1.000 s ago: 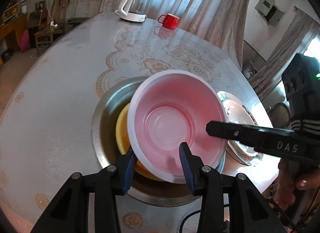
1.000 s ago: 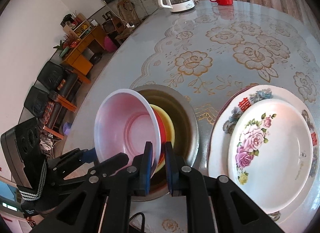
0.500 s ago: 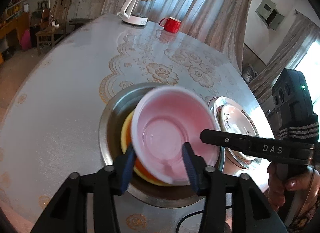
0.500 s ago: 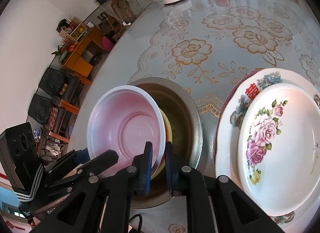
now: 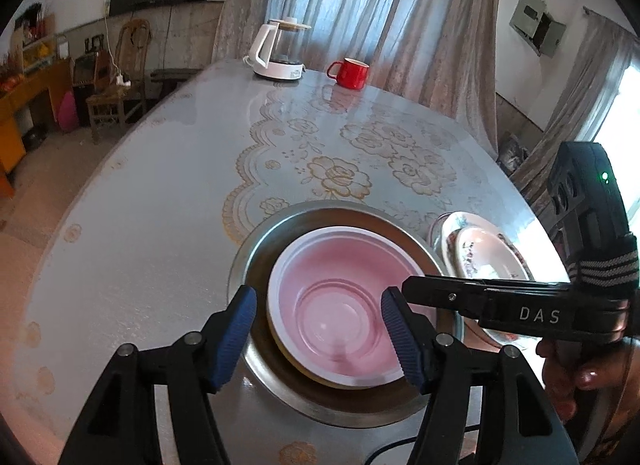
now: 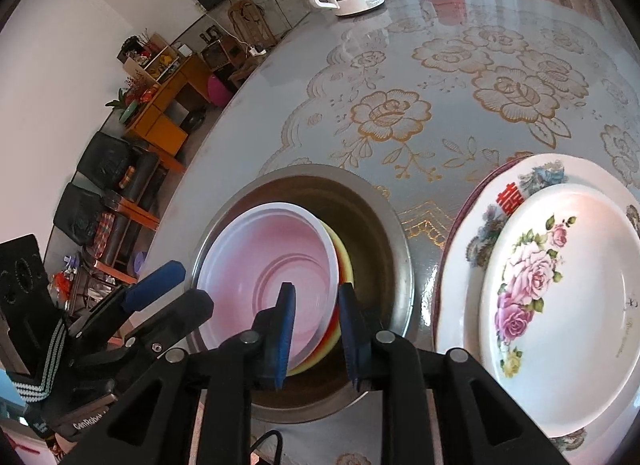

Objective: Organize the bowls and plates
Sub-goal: 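Open both tools and move them to the steel basin rim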

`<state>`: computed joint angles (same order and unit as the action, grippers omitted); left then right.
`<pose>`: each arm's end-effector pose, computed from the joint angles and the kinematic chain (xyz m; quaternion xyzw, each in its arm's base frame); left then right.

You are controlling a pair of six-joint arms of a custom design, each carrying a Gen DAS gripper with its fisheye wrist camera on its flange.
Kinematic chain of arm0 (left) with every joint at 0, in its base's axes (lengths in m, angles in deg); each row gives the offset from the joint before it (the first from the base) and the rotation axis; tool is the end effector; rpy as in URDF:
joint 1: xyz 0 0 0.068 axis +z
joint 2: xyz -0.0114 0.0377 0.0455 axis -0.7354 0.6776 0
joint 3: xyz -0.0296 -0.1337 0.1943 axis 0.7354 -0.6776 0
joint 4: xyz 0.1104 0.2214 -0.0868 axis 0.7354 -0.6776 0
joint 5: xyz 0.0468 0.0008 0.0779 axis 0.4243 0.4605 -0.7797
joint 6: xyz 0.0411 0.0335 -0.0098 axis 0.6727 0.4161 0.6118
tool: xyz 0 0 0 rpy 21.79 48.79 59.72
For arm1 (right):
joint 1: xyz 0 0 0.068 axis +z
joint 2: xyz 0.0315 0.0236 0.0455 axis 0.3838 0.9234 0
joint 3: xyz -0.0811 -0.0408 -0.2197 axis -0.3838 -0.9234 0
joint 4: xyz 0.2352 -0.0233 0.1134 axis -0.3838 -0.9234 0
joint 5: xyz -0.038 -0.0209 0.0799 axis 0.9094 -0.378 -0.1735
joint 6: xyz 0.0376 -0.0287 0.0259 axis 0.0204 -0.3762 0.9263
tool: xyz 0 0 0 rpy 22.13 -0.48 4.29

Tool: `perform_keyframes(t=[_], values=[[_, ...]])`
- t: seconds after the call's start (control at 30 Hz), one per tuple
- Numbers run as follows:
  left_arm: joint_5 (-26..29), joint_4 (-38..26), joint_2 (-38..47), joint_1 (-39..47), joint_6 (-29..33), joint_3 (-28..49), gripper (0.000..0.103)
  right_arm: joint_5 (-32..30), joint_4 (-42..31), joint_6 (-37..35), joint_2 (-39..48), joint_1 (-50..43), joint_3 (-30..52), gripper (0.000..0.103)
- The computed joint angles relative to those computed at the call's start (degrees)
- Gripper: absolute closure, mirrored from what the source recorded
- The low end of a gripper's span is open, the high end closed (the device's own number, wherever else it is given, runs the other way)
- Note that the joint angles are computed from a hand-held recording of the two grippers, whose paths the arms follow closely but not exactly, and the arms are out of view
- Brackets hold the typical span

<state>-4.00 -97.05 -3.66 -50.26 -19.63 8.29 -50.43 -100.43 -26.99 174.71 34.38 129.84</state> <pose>0.2148 -0.0160 0.1852 -0.0410 0.9253 -0.1125 0.3597 0.3318 0.0878 0.1635 -0.1391 0.9337 0.2801 0.1746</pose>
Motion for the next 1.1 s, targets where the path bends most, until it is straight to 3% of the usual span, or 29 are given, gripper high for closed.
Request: perform_keyframes(t=[0.2,0.4,0.67,0.9,1.1], values=[[-3.8,0.5,-1.9,-1.5,0.4,-1.2,0.037,0.7,3.8,0.6,-4.2,-0.5,-4.3,0.081],[-4.2,0.6,-2.4,-1.5,-0.3,-1.7,0.035,-2.2,4.8,1.7,-6.8,-2.2,-7.6,0.081],[-7.9,0.2,-4.5,-2.9,-1.5,-2.7,0.023,-3.3,5.2,2.2,-10.0,-2.3,-10.4,0.081],[-6.3,-0.2,-9.7,0.0,-2.8,-4.8,0.016,-1.9,6.0,1.5,-13.4,-3.2,-13.4,0.081],[0.0,-0.7,-16.7,9.4,-5.1,-8.0,0.01,-1.5,6.2,0.8,-16.3,-5.0,-15.7,0.081]])
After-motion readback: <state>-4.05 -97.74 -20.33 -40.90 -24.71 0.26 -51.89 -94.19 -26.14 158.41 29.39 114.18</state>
